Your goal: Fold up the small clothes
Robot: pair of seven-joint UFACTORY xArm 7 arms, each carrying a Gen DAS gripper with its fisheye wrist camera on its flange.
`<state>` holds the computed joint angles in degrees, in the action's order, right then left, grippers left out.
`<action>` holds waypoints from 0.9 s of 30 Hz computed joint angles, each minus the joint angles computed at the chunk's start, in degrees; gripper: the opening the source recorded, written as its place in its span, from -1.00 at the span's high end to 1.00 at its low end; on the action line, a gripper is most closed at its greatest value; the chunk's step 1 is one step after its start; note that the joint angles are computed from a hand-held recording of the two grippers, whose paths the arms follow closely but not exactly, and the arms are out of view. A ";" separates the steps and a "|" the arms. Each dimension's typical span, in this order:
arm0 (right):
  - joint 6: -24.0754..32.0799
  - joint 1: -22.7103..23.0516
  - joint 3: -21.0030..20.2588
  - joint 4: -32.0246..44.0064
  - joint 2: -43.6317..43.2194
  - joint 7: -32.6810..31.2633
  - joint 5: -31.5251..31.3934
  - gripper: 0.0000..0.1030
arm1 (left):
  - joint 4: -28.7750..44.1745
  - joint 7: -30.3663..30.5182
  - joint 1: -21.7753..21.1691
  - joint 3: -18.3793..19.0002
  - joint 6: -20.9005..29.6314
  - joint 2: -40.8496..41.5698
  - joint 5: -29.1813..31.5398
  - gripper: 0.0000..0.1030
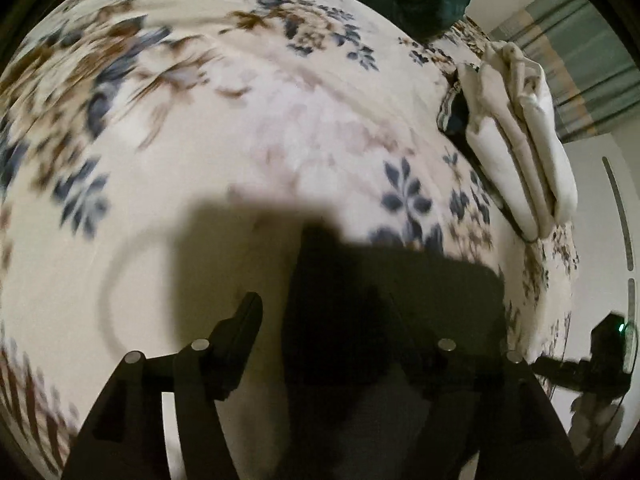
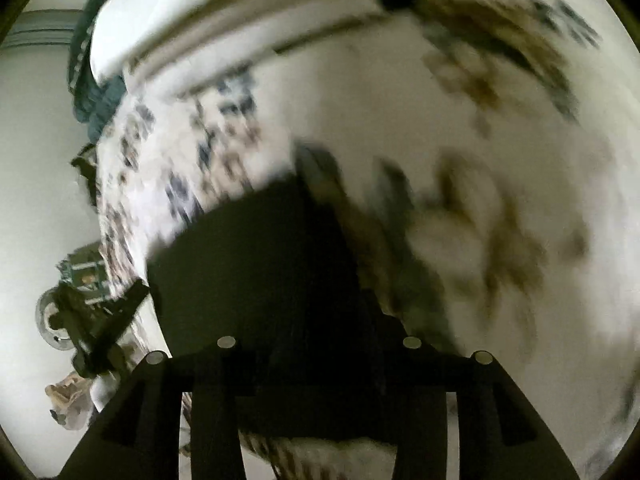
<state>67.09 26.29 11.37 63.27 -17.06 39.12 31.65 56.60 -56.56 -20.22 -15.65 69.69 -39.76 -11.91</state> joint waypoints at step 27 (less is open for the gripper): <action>3.40 5.94 2.91 -15.51 -16.60 11.69 -6.74 0.85 | -1.49 -13.14 -4.11 -6.13 7.90 -6.34 -0.88 -0.18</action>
<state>70.49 32.23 14.28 47.76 -33.67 50.81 24.91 55.11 -69.70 -24.34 -21.78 77.59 -46.10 -12.79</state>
